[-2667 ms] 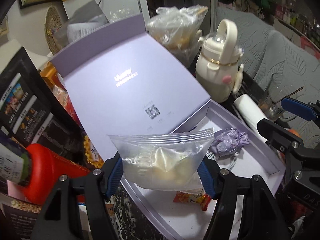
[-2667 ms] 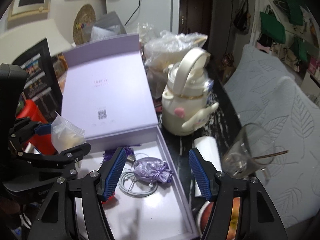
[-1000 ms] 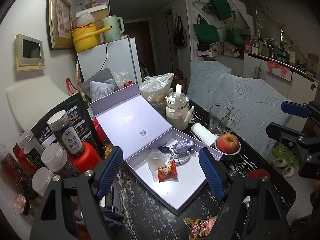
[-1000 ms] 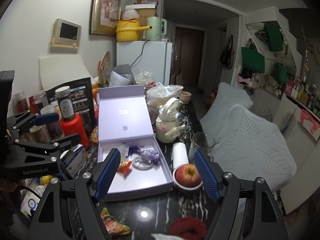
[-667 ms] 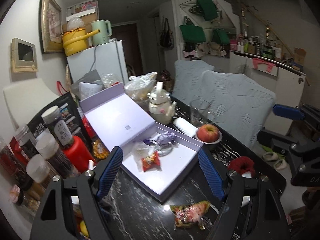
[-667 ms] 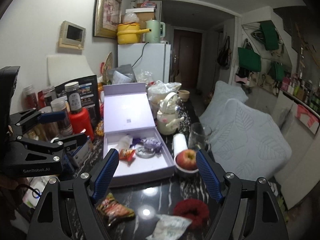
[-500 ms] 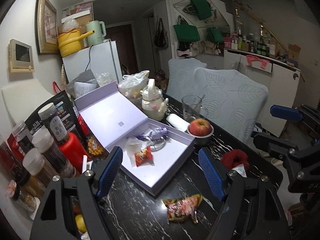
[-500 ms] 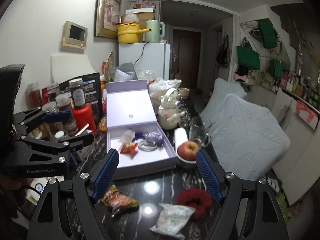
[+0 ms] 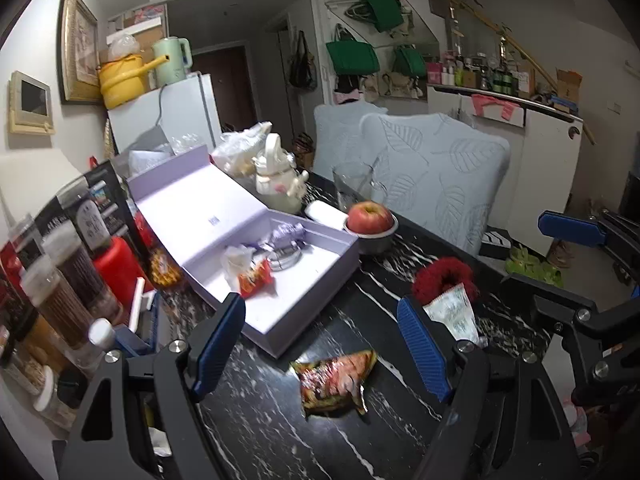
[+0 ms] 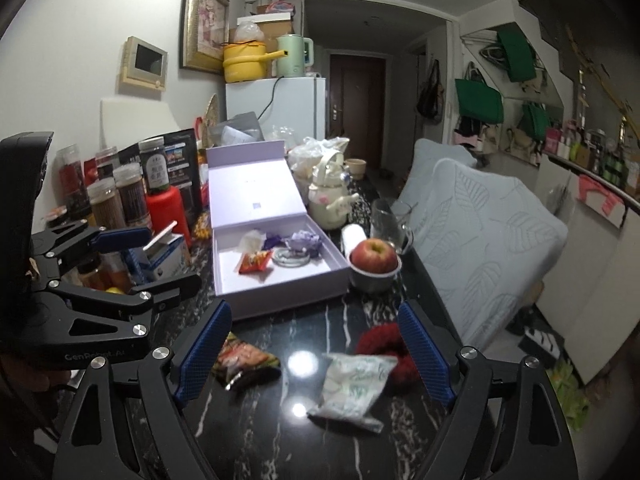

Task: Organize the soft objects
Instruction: 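Withdraw both grippers from the box back over the table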

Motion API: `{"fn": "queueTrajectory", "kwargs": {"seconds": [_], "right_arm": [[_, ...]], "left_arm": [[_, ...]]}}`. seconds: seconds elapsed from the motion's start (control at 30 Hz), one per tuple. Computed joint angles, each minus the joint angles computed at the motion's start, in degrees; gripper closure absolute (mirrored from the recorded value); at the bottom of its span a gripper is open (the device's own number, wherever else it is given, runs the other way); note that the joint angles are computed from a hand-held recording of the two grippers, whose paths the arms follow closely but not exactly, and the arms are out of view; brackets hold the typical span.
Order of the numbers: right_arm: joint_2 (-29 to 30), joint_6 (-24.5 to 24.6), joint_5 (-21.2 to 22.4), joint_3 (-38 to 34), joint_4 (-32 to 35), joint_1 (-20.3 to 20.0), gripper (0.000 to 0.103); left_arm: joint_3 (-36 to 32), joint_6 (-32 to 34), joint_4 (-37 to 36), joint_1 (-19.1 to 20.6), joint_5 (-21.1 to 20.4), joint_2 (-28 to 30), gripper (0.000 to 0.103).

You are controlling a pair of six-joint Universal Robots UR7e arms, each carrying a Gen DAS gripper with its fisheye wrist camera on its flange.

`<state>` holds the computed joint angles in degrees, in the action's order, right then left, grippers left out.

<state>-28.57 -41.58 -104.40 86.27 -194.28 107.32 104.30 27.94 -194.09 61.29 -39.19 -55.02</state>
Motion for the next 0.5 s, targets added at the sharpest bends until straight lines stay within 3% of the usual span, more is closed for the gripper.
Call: {"fn": "queueTrajectory", "kwargs": {"seconds": [0.23, 0.5], "right_arm": [[-0.56, 2.98, 2.14, 3.89, -1.05, -2.28, 0.015], [0.06, 5.33, 1.72, 6.14, -0.34, -4.79, 0.015]], "left_arm": [[2.45, -6.78, 5.39, 2.37, -5.00, -1.18, 0.025], [3.75, -11.72, 8.95, 5.39, -8.73, -1.11, 0.025]]}}
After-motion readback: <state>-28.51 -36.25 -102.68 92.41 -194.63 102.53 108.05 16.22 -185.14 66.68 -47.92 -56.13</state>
